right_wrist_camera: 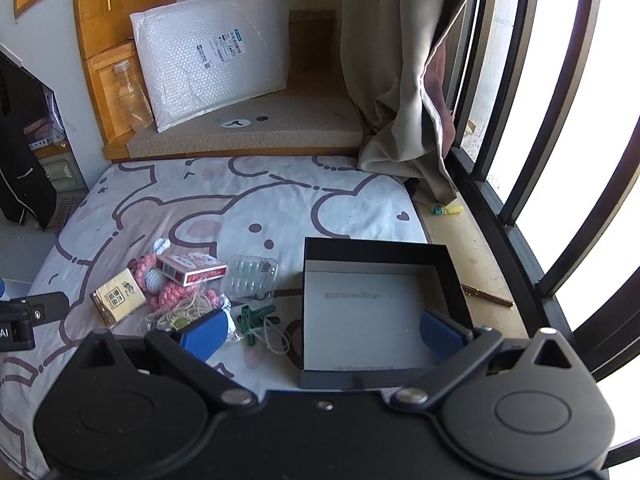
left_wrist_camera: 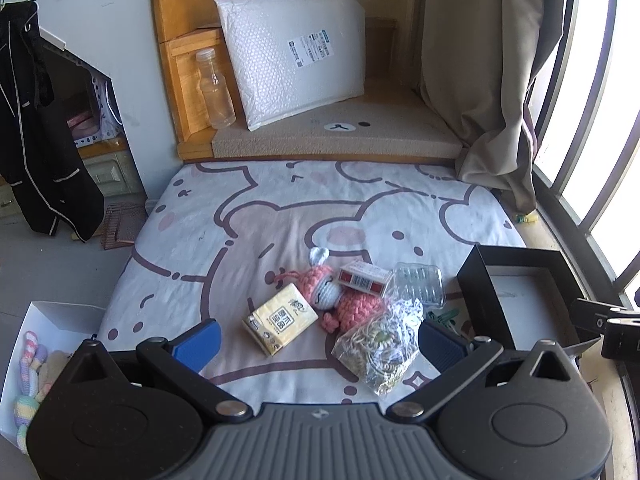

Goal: Organize objects
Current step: 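Move the right tool toward the clear bag of cords while the left tool approaches the yellow tissue pack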

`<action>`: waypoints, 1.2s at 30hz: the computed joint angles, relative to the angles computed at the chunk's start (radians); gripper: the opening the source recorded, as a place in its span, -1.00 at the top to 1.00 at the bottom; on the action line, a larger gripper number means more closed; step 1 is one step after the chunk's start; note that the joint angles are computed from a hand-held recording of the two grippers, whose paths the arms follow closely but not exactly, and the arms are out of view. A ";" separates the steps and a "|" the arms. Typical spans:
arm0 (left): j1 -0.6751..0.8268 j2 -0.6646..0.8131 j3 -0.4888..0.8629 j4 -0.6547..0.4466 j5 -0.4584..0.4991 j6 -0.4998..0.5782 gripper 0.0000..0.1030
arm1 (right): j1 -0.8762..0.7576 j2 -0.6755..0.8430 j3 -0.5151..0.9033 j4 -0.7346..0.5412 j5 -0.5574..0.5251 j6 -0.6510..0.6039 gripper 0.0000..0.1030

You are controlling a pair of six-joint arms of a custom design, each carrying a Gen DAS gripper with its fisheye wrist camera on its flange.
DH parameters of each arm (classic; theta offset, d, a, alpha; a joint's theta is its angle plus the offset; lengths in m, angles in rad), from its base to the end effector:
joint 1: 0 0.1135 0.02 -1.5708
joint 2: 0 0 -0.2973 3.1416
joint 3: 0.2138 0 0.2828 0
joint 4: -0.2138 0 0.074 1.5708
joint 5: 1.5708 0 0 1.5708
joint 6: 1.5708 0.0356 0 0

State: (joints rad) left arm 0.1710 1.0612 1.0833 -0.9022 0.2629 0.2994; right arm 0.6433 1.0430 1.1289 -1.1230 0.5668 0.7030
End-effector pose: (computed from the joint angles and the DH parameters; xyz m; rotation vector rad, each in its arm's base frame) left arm 0.2174 0.0281 0.3556 0.2691 2.3981 -0.1078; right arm 0.1662 0.1007 0.3643 0.2605 2.3738 -0.1364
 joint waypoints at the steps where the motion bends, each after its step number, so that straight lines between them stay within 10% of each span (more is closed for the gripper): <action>1: 0.002 0.004 0.006 0.003 0.001 -0.003 -1.00 | -0.005 0.006 0.011 0.005 -0.003 -0.003 -1.00; 19: -0.051 0.194 0.220 0.115 -0.047 -0.080 -1.00 | -0.144 0.229 0.244 0.144 -0.106 -0.130 -1.00; 36: -0.026 0.369 0.132 0.297 -0.136 -0.009 -1.00 | -0.218 0.387 0.110 0.342 -0.253 0.024 -1.00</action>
State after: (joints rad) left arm 0.1454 1.4303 1.2157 -0.6051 0.1269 0.2908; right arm 0.4248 1.4295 1.2393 -0.7814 0.3142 0.7268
